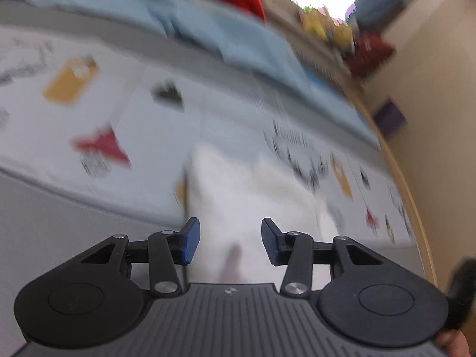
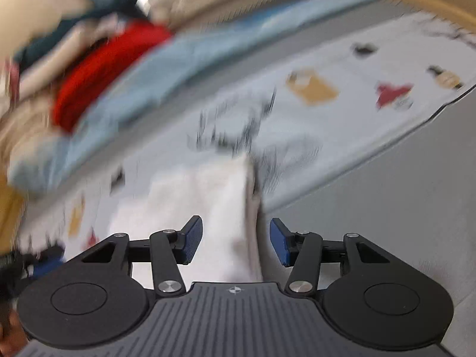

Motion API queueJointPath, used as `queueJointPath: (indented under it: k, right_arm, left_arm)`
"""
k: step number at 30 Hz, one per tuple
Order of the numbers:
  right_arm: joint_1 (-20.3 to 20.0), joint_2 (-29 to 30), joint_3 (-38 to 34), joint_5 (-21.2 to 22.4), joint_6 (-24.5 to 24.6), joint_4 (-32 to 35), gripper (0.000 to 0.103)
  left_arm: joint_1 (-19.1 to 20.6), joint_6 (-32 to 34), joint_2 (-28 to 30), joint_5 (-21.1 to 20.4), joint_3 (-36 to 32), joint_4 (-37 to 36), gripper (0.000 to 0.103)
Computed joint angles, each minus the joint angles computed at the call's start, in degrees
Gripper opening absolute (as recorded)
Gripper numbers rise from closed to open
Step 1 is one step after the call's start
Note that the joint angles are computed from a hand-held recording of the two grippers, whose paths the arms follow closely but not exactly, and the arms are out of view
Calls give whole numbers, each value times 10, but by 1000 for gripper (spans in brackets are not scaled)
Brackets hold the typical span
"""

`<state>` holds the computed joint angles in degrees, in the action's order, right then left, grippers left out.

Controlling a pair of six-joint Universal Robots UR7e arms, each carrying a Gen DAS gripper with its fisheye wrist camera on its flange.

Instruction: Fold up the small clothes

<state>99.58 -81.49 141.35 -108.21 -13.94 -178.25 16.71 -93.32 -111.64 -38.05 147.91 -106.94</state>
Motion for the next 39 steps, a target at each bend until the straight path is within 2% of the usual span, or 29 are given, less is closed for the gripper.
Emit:
queueJointPath:
  k: [1,2,3,4,5,7,10,12,15,17,20,21,23,26,28,29,30,32,34,36,39]
  right_arm:
    - [7,16,-9,-45,1,34,52]
    - [6,21,-9,-66,11,45,53]
    - [2,15,-8,-62,35,49,54]
    - [-10,5,-6,-39,42,54,54]
    - [-13,-3,-5,-34,48,61,54]
    - [-7,-12,-4,-43,50,66,54]
    - [-10,-31,-6,-31,37,97,53]
    - [-9,-23,-12,-48,33,117,54]
    - [-12,-45,-5,-39,59,122,53]
    - [-5,-56,1,-40,46,112,51]
    - [3,-42,-3,-85,29,125,50]
    - [4,-37,-7,-108,35,143,50]
    - [11,-42,-4,-133,37,151,50]
    - [33,-93,19,-104,-12,103,50]
    - [53,-134,34,-86,-61,83,50]
    - [66,-156,43,-82,-84,75,50]
    - [79,-180,51,-80,-97,72,50]
    - [98,-232,66,-68,-108,88,51]
    - [111,-290,81,-46,-120,110,52]
    - [125,-358,101,-33,-123,137,57]
    - [134,-458,138,-25,-121,165,66]
  left_arm:
    - [32,37,30,-48,-6,-31,49]
    - [64,55,55,-85,-13,-38,51]
    - [78,49,69,-108,-13,-34,57]
    - [76,21,60,-107,-7,-34,57]
    - [71,3,47,-104,-4,-37,55]
    - [58,-9,29,-104,-3,-28,53]
    - [64,25,45,-124,-9,-27,54]
    - [82,38,52,-135,-6,-42,57]
    - [55,4,42,-121,-13,-8,53]
    - [26,23,40,-110,-9,-7,53]
    - [54,58,110,-172,-33,31,54]
    - [48,56,117,-173,-34,39,54]
    - [16,40,128,-162,-49,82,54]
    - [-69,-16,139,-144,-83,206,57]
    - [-123,-57,152,-145,-107,269,65]
    - [-147,-79,159,-145,-120,298,73]
    - [-176,-107,166,-149,-132,333,82]
    - [-230,-166,196,-153,-156,386,91]
    - [-283,-225,224,-161,-171,417,91]
    - [-332,-289,250,-176,-177,432,97]
    - [-376,-348,298,-211,-187,425,100]
